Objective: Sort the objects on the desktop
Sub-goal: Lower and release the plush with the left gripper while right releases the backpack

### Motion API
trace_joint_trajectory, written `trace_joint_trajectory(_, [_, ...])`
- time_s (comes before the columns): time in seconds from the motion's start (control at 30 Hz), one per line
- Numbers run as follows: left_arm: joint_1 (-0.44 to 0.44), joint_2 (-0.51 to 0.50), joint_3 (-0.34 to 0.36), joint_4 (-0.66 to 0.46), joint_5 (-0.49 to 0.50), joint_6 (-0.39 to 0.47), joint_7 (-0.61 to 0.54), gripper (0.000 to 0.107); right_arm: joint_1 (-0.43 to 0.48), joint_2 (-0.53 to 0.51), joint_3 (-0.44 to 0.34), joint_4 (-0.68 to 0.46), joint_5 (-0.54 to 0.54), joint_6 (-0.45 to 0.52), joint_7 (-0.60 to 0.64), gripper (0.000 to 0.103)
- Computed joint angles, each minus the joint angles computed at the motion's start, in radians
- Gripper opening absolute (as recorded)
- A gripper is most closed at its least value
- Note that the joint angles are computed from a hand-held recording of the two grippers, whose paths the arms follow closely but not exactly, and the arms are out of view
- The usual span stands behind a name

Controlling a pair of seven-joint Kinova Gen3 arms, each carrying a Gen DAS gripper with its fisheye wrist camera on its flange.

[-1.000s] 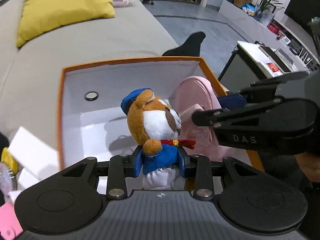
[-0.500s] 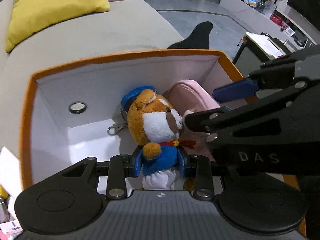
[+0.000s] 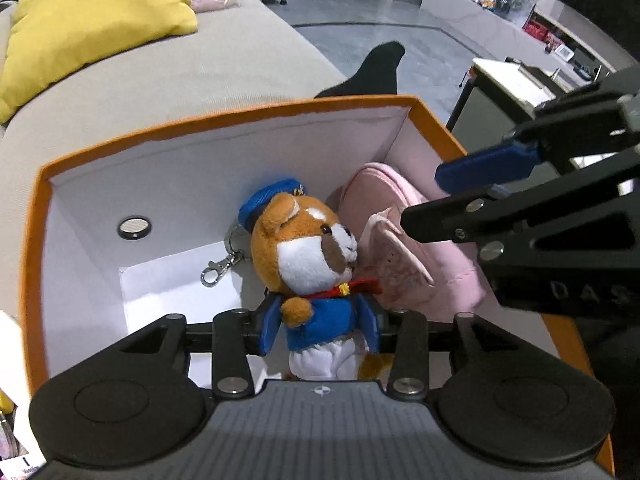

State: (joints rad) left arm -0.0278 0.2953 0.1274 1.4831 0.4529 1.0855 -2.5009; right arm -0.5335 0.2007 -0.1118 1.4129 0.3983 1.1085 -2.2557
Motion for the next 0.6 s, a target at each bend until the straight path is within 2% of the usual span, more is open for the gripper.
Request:
trace_joint_trajectory(0.03, [-0.010,-0.003,0.000,-0.001,0.011,0.009,-0.009,0.048,0.000,-0.004,-0.001,0.007,0.002,-0.008,0.000,0.030])
trace_joint_trajectory(0.1, [-0.028,-0.001,0.005,-0.008,0.022,0.026,-0.035,0.038,-0.008,-0.013,-0.004,0.018,0.018,-0.010,-0.007,0.029])
trace_joint_trajectory(0.17, [-0.014,-0.004,-0.004,-0.002,0.013,-0.002,-0.029,0.030,-0.015,-0.021,-0.011,0.031,0.031,-0.016,-0.002,0.026])
trace_joint_trajectory(0.27, [0.011,0.020,0.006,-0.022,0.014,0.001,0.019,0.027,-0.019,-0.020,-0.019,0.041,0.034,-0.012,0.020,0.021])
trace_joint_trajectory(0.33, [0.024,0.023,0.010,-0.021,0.009,-0.013,0.031,0.026,-0.025,-0.011,-0.019,0.047,0.046,-0.011,0.022,0.010])
trace_joint_trajectory(0.43, [0.031,0.031,0.017,-0.018,0.010,-0.028,0.040,0.026,-0.029,-0.010,-0.013,0.061,0.064,-0.026,0.003,0.007])
trace_joint_trajectory(0.6, [0.033,0.030,0.016,-0.026,0.001,-0.015,0.065,0.026,-0.021,-0.020,-0.012,0.069,0.053,-0.046,-0.008,0.009])
